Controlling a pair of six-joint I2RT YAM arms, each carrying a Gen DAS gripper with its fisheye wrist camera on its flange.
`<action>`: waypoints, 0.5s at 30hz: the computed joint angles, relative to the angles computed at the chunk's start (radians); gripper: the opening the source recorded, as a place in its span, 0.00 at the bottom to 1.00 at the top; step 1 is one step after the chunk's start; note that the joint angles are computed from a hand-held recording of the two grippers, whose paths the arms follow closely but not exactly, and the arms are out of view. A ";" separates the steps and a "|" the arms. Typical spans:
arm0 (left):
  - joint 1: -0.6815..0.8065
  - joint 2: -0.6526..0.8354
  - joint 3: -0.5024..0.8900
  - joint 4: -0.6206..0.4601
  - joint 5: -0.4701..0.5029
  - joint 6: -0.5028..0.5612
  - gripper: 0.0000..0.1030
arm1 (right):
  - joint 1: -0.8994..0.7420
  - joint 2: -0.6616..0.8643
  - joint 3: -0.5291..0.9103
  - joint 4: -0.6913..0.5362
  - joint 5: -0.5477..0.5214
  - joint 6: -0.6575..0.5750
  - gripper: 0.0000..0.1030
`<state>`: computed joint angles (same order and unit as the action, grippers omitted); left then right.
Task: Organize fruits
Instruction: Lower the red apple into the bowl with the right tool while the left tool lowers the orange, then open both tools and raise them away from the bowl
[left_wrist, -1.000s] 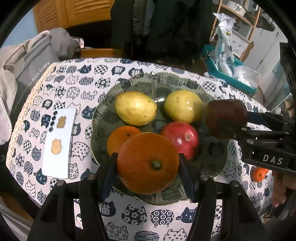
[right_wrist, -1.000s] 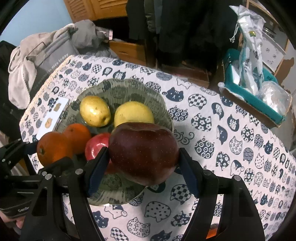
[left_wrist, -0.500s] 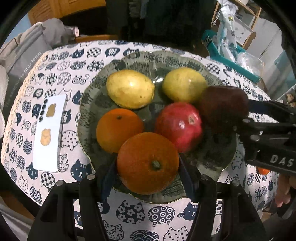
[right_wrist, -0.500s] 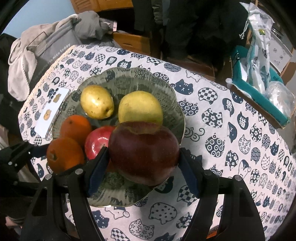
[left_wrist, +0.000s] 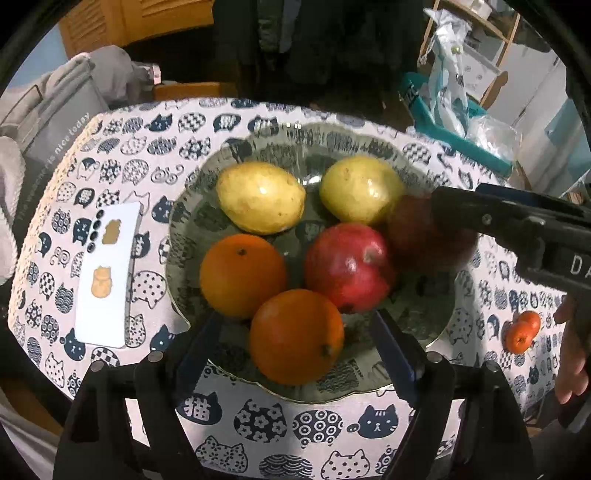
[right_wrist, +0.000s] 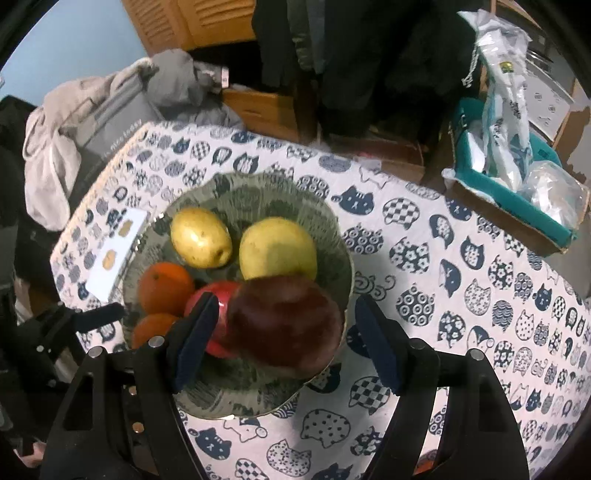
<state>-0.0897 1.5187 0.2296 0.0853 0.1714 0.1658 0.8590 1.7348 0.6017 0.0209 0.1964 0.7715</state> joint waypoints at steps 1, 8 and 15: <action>0.002 -0.028 -0.004 -0.012 0.003 -0.002 0.82 | -0.001 -0.019 -0.007 -0.004 0.005 0.004 0.75; 0.017 -0.258 -0.012 -0.149 0.024 -0.014 0.82 | 0.019 -0.168 -0.034 -0.088 0.083 0.030 0.75; 0.017 -0.510 -0.001 -0.314 0.044 -0.030 0.82 | 0.070 -0.342 -0.047 -0.216 0.184 0.068 0.75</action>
